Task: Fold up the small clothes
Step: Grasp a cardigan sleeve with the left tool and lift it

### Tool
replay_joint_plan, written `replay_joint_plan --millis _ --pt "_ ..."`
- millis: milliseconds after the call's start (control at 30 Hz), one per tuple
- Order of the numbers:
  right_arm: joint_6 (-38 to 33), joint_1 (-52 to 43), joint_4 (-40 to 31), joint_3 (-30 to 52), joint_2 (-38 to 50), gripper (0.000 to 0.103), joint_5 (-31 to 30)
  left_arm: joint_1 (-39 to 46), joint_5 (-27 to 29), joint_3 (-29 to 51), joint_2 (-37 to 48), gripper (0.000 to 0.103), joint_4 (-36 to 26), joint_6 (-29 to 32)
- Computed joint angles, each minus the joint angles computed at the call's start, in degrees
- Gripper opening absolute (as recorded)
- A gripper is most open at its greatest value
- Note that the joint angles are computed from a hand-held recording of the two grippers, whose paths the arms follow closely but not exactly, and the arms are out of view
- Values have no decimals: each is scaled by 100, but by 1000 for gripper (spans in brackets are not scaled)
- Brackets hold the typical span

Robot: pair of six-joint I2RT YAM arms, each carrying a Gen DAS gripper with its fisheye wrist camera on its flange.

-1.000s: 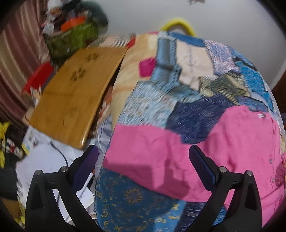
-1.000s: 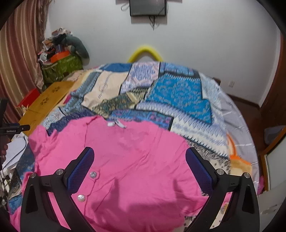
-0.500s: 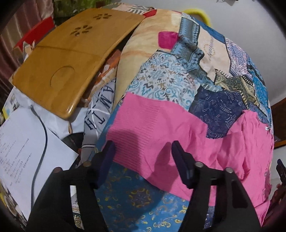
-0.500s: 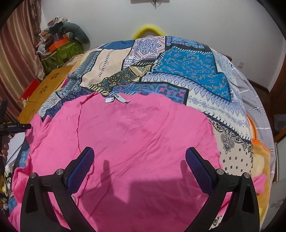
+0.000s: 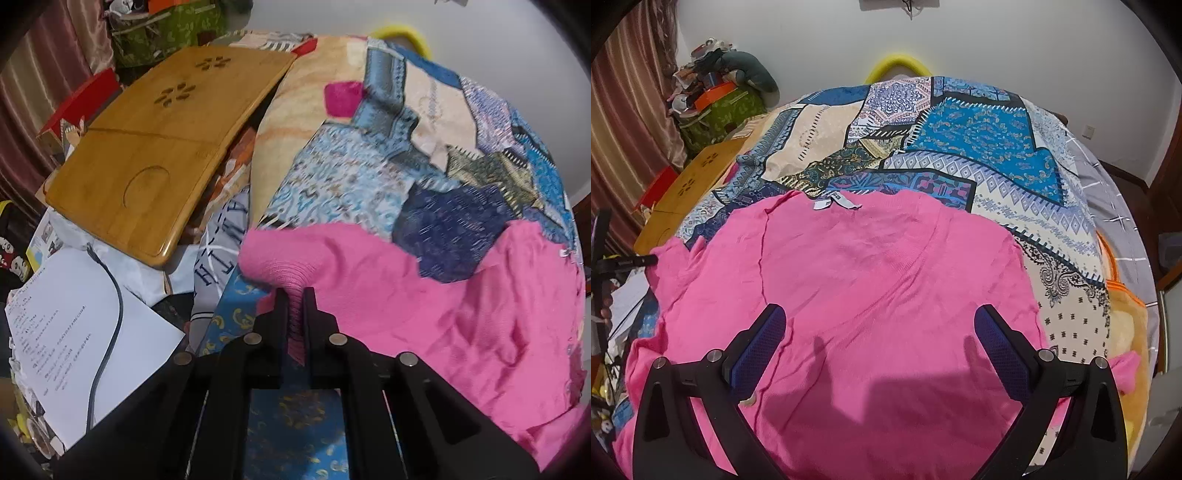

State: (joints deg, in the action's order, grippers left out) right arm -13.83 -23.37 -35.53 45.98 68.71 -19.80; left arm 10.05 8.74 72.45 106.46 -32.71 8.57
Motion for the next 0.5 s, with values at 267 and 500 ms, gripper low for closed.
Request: replay_joint_plan --millis 267,500 --pt "-175 -185 -338 61 -410 101 -146 -512 381 20 -1054 5 -242 -218" --pt "-410 -544 -702 95 -772 101 -488 -1408 467 469 -1632 5 -607 -592"
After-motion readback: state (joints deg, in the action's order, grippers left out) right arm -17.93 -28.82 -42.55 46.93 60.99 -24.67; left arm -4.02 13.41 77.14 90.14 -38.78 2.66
